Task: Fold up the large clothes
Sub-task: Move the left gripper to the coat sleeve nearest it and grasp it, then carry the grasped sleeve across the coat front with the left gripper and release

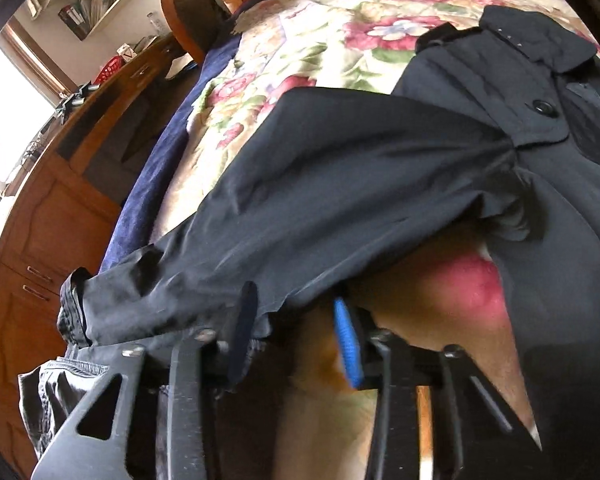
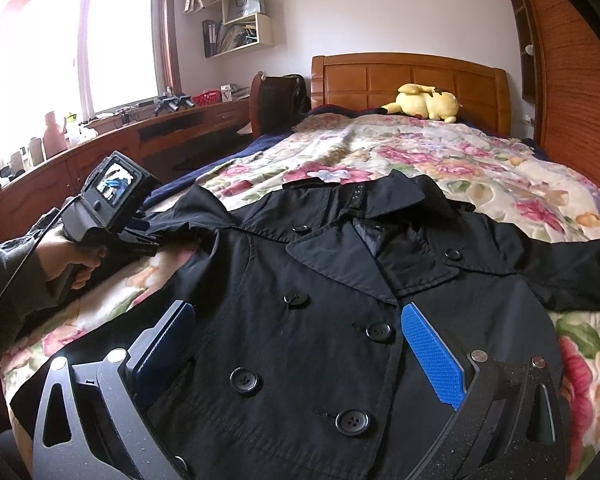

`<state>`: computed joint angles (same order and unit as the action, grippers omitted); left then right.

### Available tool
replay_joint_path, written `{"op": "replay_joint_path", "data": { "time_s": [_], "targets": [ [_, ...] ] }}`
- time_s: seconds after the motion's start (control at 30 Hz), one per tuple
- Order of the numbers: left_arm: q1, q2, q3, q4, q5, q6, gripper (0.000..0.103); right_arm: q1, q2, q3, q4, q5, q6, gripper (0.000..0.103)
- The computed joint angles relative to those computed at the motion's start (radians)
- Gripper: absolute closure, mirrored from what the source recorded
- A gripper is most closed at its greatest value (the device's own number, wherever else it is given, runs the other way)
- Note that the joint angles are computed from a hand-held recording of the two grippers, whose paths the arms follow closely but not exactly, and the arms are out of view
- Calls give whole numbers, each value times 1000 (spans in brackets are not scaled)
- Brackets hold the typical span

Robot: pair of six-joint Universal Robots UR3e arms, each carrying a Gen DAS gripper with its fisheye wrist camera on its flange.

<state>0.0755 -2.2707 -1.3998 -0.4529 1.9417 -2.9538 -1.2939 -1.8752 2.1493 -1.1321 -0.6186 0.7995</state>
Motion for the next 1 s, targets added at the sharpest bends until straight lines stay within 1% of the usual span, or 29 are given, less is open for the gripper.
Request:
{"op": "replay_joint_path", "data": {
  "time_s": [0.03,0.07,0.1,0.2,0.3,0.37,0.63,0.77,0.9,0.97,1.0],
  "targets": [
    [4,5,-5,7,-10,-4,82,0,2,-3,2,0,1,0],
    [7,12,-10,16,-18,-7,89,0,5,-6,2,1,3,0],
    [8,18,-11,23,-24,-11,93,-1,6,-8,5,2,4,0],
    [6,46,-28,75,-38,-17,97,2,15,-14,1,6,16,0],
    [-8,82,-36,113,-44,-20,97,6,26,-18,-7,7,28,0],
    [-23,108,-22,109,-65,-28,97,1,34,-22,-4,6,27,0],
    [-151,107,108,43,-97,-40,97,-16,49,-51,33,11,23,0],
    [-225,90,154,4,-98,-57,97,-21,53,-54,23,15,37,0],
    [-260,87,140,-4,-87,-69,97,-9,54,-46,-15,17,79,0],
    [-262,113,86,11,-104,-88,96,-4,55,-46,-26,21,95,0],
    [-255,122,73,12,-115,-90,93,-3,53,-42,-31,21,99,0]
  ]
}}
